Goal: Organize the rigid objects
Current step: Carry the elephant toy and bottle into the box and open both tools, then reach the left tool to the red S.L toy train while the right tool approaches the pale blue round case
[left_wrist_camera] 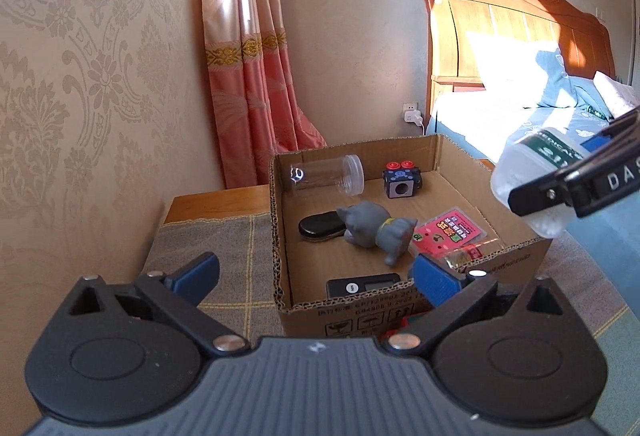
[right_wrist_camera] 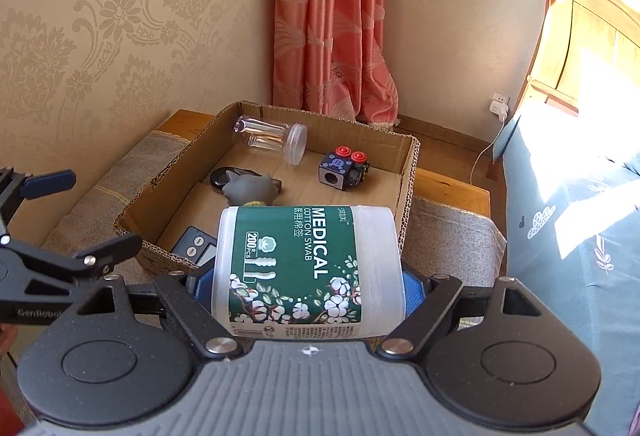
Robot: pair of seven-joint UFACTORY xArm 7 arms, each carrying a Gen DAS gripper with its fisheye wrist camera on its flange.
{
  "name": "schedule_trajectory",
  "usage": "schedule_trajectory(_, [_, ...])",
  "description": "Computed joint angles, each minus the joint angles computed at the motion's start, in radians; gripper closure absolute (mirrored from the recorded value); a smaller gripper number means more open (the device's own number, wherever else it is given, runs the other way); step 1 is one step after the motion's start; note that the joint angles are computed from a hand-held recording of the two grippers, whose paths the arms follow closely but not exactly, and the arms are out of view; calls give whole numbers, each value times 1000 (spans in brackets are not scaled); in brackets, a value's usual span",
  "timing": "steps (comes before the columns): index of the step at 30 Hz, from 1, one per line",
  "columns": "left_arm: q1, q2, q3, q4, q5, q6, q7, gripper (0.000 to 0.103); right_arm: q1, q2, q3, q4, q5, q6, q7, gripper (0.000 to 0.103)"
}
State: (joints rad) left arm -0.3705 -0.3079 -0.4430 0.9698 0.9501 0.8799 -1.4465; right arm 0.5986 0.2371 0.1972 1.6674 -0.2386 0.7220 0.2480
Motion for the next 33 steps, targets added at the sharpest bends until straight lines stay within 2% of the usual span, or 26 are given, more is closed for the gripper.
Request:
schedule_trajectory(3, [-16, -39, -3, -43, -42, -9, -17, 0, 16, 93, -12, 136, -13, 45, 8, 16])
schedule_trajectory(6, [-10, -58, -23, -60, -63, 21, -31, 0, 41, 205, -36, 300, -13, 119, 6, 16])
schedule_trajectory(11, [-9, -96, -42, -87, -93, 55, -53, 0, 92, 422, -98, 629, 2, 251, 18, 16])
schedule_trajectory(13, [-6, -112, -45, -100, -104, 48, -56, 1, 105, 488, -125, 724, 10, 257, 38, 12])
schedule_trajectory(14, [-2, -115, -51, -100, -105, 50, -56, 0, 109, 520, -133, 777, 16, 276, 34, 3])
schedule_trajectory(15, [0, -119, -55, -102, -107, 49, -52, 1, 116, 539, -145, 811, 19, 291, 34, 0])
schedule_trajectory(18, [6, -127, -68, -105, -114, 61, -44, 0, 119, 487, -154, 734, 30, 275, 47, 0])
schedule_trajectory(22, [11, -136, -73, -110, -126, 62, -34, 1, 119, 328, -142, 485, 2, 188, 77, 0])
schedule_trajectory(28, [15, -157, -84, -120, -145, 70, -31, 0, 90, 124, -84, 175, -31, 63, 139, 0])
schedule_trajectory(33, [17, -182, -90, -137, -174, 70, -25, 1, 71, -4, -35, -32, -67, -12, 203, 0])
